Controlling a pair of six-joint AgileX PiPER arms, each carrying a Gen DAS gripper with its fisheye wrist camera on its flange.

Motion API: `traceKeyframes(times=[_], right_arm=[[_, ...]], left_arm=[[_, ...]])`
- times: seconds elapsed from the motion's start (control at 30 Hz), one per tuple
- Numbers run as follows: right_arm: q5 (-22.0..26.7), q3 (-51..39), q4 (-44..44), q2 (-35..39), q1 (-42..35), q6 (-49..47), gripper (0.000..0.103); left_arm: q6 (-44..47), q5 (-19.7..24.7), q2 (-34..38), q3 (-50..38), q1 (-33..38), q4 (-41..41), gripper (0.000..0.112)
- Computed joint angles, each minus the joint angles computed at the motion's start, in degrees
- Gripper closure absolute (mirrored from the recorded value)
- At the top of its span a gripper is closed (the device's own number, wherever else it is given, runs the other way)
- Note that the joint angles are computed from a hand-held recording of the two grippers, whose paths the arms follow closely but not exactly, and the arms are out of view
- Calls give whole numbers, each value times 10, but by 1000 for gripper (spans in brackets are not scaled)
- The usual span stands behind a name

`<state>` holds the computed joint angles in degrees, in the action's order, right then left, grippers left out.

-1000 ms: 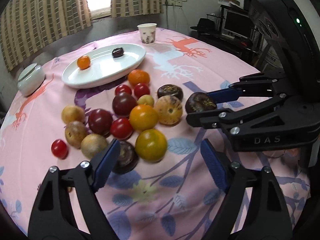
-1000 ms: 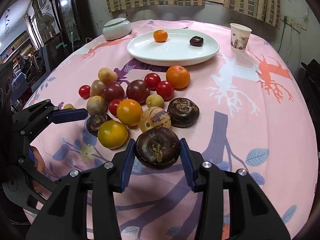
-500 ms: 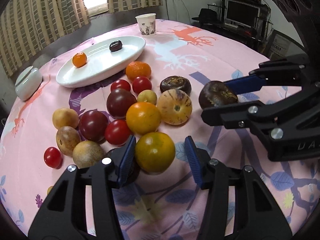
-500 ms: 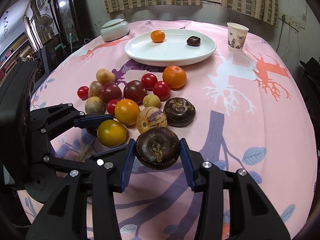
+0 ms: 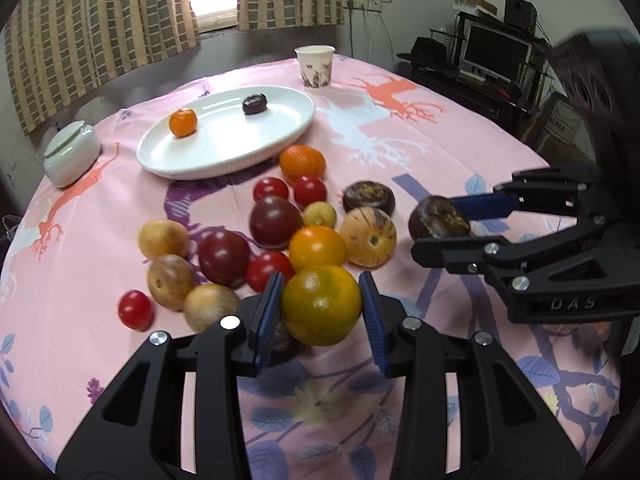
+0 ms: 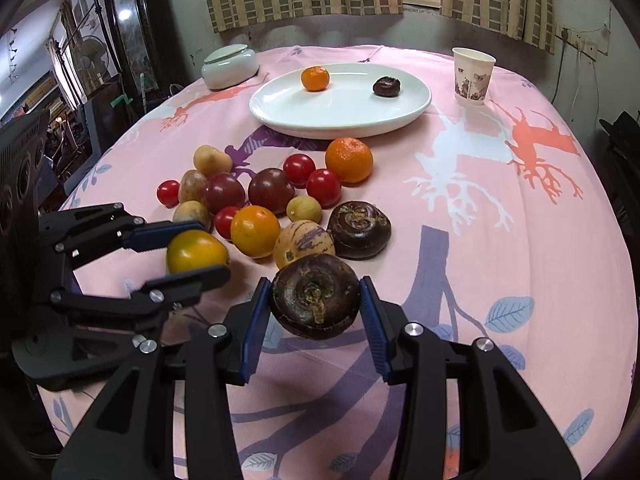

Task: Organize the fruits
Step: 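Grasp a yellow tomato with the left gripper while the right gripper holds the purple fruit, then place both fruits on the white plate and open both grippers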

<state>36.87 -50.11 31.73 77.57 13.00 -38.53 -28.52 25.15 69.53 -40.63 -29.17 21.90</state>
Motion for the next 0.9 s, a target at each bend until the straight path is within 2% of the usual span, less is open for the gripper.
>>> traceKeyframes(times=[0.23,0.4,0.57,0.7,0.9], right_arm=[[-19,-19,-30,-20,7,66,58],[6,-112,-82,19,12,100,58],[35,-256,-115,126,19,144,58],[44,-378,-144,229,30,174,58],[124,-604,-197,407,39,245,58]], left_arm=[[109,30,-9,-63,78,-75,73],[184,50,33,-150,136,-122,73],[228,74,123,-267,182,-163,73],[225,100,221,-370,201,-144,73],[229,144,360,-514,234,-155,73]])
